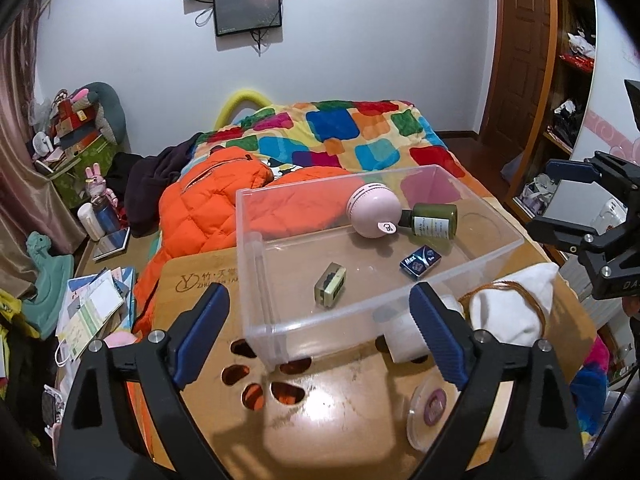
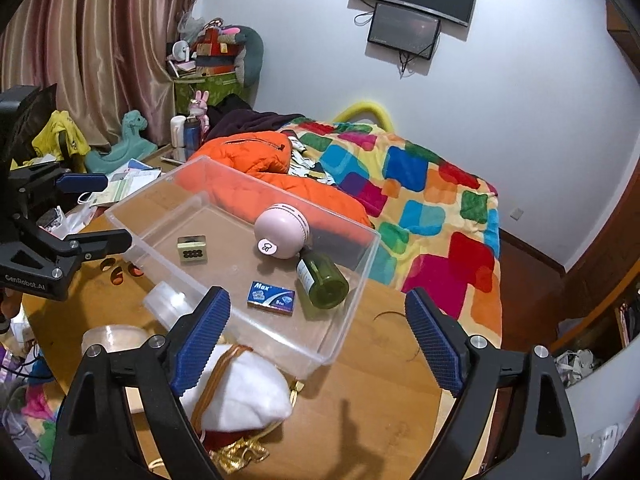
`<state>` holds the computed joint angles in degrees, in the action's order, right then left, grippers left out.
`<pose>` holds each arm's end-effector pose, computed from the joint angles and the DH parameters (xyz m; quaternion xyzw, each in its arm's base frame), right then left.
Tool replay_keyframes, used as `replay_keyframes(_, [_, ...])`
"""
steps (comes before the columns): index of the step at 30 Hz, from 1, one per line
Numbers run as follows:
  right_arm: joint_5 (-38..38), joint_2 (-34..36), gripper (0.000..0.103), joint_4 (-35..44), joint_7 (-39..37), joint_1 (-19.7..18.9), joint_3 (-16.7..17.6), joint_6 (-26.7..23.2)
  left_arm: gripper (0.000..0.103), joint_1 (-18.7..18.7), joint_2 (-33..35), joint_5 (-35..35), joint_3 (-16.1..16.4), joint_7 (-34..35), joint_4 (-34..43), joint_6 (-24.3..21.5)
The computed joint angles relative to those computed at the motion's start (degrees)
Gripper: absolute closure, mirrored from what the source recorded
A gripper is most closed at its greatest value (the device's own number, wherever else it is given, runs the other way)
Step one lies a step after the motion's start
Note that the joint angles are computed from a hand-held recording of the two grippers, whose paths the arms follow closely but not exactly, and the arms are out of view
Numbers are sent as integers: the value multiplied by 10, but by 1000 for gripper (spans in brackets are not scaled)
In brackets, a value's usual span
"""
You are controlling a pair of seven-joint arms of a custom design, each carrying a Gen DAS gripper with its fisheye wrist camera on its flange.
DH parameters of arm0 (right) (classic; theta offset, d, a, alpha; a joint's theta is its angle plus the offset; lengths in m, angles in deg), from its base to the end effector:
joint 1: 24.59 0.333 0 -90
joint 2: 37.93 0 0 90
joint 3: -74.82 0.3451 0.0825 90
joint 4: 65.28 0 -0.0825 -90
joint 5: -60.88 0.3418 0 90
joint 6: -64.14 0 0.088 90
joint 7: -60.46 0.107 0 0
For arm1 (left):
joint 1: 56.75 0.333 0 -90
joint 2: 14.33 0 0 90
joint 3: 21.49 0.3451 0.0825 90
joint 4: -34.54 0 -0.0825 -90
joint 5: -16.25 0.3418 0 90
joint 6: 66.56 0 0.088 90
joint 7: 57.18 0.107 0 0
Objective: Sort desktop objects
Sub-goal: 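Withdraw both tools from the bin toward the cream jar and white pouch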
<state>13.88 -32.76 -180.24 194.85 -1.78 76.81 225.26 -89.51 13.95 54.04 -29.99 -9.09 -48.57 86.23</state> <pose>0.5111 0.2746 0.5328 -0.7469 0.5249 -0.3056 0.2708 0.5452 -0.4675 0.5263 -0.4973 0.7684 -0.3287 0.2327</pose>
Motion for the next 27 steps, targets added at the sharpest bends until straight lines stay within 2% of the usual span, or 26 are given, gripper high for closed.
replay_keyframes(6, [-41, -27, 14, -35, 46, -6, 7, 13, 10, -11, -30, 34, 11, -50, -44, 13])
replay_keyframes(18, [-117, -76, 14, -108, 155, -37, 43, 17, 9, -19, -71, 102, -1, -140, -118, 26])
replay_keyframes(27, [-117, -89, 14, -154, 195, -61, 61, 43, 5, -30, -75, 150, -14, -180, -138, 25])
